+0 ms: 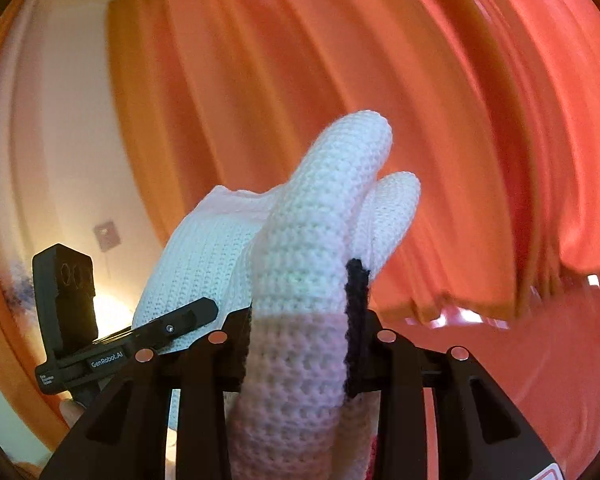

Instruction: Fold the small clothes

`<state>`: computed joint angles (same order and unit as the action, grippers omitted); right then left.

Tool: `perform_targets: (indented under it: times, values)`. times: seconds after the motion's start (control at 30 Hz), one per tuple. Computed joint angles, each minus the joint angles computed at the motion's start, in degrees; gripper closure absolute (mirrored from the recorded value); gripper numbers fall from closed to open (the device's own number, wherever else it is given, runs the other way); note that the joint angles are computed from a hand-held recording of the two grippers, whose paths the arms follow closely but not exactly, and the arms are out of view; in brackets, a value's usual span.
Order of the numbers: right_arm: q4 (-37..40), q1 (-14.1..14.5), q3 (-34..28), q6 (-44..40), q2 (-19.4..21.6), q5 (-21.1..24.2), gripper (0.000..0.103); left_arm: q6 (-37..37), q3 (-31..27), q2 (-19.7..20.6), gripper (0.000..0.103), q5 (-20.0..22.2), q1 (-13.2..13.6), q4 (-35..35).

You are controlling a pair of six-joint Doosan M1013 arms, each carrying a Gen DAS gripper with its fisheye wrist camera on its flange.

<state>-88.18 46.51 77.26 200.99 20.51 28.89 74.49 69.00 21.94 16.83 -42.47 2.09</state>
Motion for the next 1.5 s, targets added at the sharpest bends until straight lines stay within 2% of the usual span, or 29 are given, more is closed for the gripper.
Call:
perform_targets:
  times: [0.07, 0.17, 0.33, 0.47, 0.6, 0.67, 0.7, 0.73, 0.77, 0.83, 0.9, 0.93, 1.0, 1.07, 1.1, 1.17, 1.23, 1.3, 1.33, 1.37, 1.43, 1.5]
  values:
    - [0.33, 0.36, -2.02, -2.18, 1.01, 0.12, 0.070, -3.03, 1.32, -1.25, 0.051, -2.62, 0.68, 4.74]
    - [3.84, 0.36, -5.64, -7.86, 3.21, 0.07, 0.070, -3.69, 2.03, -1.67, 0.050, -3.89, 1.81, 6.27]
    - [12.31, -1.68, -9.39, -13.51, 7.17, -2.53, 0.070, 6.40, 1.22, 0.87, 0.049, -3.53, 4.57, -5.74]
    - [26.52, -4.58, -13.19, -22.88, 12.36, -4.04, 0.070, 12.32, -2.01, 6.79, 0.048, -0.52, 7.52, -15.29]
    - [46.48, -8.11, -17.23, -35.25, 18.62, -5.06, 0.069, 7.41, -5.45, 13.00, 0.049, 3.75, 9.18, -13.52]
    - [57.13, -9.60, -20.27, -44.04, 22.27, -2.49, 0.066, 3.11, -8.02, 17.08, 0.049, 6.64, 9.92, -10.89]
    - [64.02, -10.35, -23.42, -50.76, 24.80, 1.55, 0.066, -0.05, -9.05, 18.48, 0.049, 8.16, 10.08, -8.55]
    - [67.92, -10.65, -25.40, -54.55, 26.33, 4.80, 0.065, -4.98, -11.05, 20.56, 0.049, 11.51, 10.19, -5.49]
    - [72.29, -11.22, -28.88, -57.67, 28.80, 10.38, 0.065, -9.40, -13.41, 22.49, 0.051, 15.73, 10.06, -1.22]
    - [73.80, -11.54, -32.67, -58.59, 31.61, 18.89, 0.064, -14.95, -14.20, 23.49, 0.052, 18.53, 9.38, 9.18]
    - [73.29, -11.67, -32.56, -57.40, 31.44, 20.39, 0.058, -17.20, -13.60, 23.08, 0.050, 19.20, 9.20, 15.74]
    - [71.96, -11.48, -31.57, -55.48, 30.49, 19.78, 0.057, -16.72, -12.69, 22.15, 0.047, 18.85, 9.57, 14.88]
    - [63.21, -10.08, -29.07, -48.97, 27.95, 18.61, 0.057, -15.98, -10.18, 19.93, 0.045, 16.90, 10.33, 10.23]
    - [57.65, -9.16, -27.63, -46.35, 26.58, 17.06, 0.077, -15.80, -8.53, 18.22, 0.045, 16.16, 10.70, 6.34]
    - [57.64, -8.84, -26.88, -47.32, 25.90, 15.26, 0.102, -14.54, -8.59, 17.87, 0.045, 16.62, 10.63, 4.10]
    - [62.91, -8.71, -28.26, -54.83, 26.52, 14.23, 0.103, -10.63, -7.96, 17.30, 0.045, 16.36, 10.35, -1.02]
    - [67.37, -8.71, -30.39, -60.50, 28.02, 16.69, 0.103, -9.34, -7.84, 17.51, 0.045, 16.94, 9.48, -0.05]
    - [73.81, -9.13, -34.51, -66.57, 31.01, 25.75, 0.103, -6.78, -8.74, 18.61, 0.045, 20.18, 8.38, 1.82]
    - [75.87, -9.70, -34.78, -67.30, 32.05, 28.51, 0.103, -7.24, -9.27, 19.28, 0.045, 22.35, 7.87, 4.21]
    - [76.49, -9.85, -34.15, -67.21, 31.62, 28.27, 0.103, -7.19, -10.36, 20.39, 0.043, 25.96, 7.42, 6.31]
    - [77.75, -10.22, -32.92, -67.24, 30.55, 26.94, 0.103, -7.70, -11.00, 21.64, 0.040, 29.18, 7.32, 6.86]
    - [77.14, -10.05, -30.55, -65.40, 28.52, 23.23, 0.103, -9.47, -10.23, 21.64, 0.038, 28.79, 7.49, 6.42]
